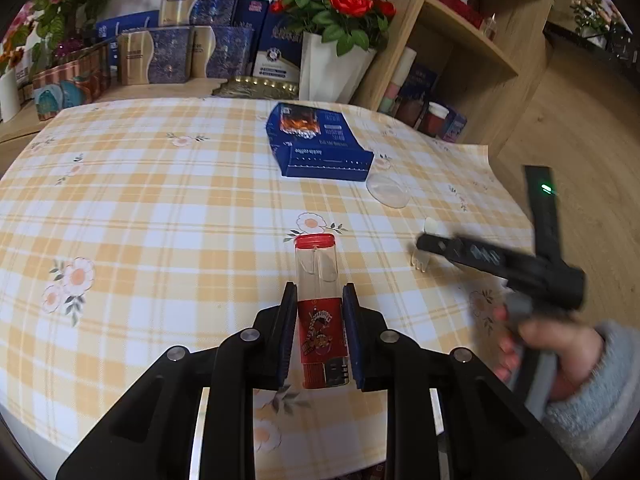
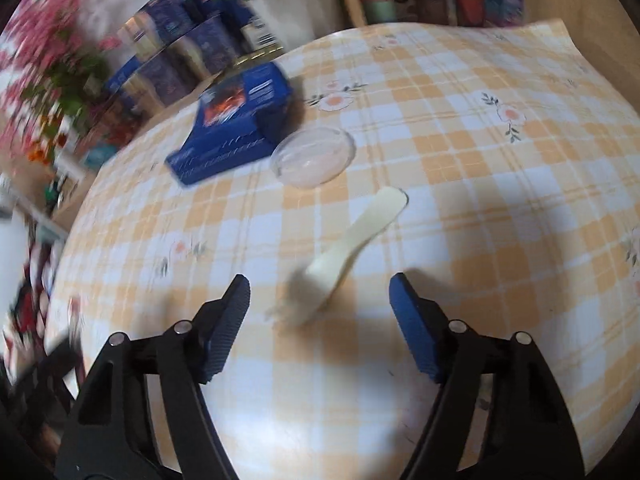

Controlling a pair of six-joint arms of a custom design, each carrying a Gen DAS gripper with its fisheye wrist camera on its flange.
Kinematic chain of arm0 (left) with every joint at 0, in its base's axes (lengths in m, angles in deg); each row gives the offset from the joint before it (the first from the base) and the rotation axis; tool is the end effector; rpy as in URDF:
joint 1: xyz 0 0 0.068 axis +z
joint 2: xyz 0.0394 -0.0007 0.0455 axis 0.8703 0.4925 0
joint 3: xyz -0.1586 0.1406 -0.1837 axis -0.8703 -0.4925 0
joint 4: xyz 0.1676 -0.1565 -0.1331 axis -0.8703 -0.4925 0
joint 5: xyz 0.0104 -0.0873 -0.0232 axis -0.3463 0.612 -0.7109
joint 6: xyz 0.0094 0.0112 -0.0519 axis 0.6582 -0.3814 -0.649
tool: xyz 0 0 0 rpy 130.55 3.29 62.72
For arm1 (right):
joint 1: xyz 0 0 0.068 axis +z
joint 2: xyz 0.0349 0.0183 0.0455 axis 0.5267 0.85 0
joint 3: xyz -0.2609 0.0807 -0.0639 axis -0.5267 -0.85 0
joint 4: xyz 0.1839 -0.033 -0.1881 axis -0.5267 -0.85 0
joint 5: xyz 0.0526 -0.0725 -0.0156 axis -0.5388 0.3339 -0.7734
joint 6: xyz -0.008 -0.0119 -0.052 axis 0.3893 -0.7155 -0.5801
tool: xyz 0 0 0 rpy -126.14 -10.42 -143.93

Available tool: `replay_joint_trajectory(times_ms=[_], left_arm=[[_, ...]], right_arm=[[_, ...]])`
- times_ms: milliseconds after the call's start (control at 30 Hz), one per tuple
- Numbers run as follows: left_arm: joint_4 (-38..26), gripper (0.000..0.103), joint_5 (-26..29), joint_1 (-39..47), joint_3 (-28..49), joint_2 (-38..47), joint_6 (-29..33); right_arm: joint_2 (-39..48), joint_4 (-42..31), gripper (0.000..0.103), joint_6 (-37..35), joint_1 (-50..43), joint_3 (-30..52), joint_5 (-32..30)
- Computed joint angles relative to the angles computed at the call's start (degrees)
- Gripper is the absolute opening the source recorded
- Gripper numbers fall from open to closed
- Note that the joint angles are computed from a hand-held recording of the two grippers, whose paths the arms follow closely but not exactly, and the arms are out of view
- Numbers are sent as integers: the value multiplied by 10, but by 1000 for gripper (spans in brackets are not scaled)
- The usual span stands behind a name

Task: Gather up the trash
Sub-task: 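Grasp the red lighter with the left tool while the right tool grasps the white fork, then carry the lighter and fork over the brown bin and open both tools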

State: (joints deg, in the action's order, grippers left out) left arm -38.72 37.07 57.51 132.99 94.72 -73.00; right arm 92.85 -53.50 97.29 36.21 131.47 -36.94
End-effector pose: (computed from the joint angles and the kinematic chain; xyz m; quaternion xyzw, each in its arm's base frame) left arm 0.1834 -0.0185 0.2826 0.0063 0.9183 -0.1523 0.3655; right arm 0.2844 0.0302 0.2539 0.0335 0.9454 0.1534 0.2854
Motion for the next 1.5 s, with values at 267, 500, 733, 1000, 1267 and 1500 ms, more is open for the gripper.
replay_joint_trajectory(times_ms=[267,500,733,1000,1267,1500], left_arm=[[-37,23,59,66,-13,-39,29],[-54,23,94,98,-29,-68,43],[-79,23,104,93,-35,-89,47],[-153,23,106,72,-28,-157,46],[-261,23,110,71,-9,-238,65],[-356,22,163,148,19,-272,133]], right_arm=[[54,-15,7,39,50,48,98],[-16,17,7,25,34,-11,60],[-105,-8,7,0,24,-47,13],[-274,-114,7,-37,39,-103,-29],[-459,-287,7,-65,178,-138,60],[-524,-371,7,51,342,-158,110]])
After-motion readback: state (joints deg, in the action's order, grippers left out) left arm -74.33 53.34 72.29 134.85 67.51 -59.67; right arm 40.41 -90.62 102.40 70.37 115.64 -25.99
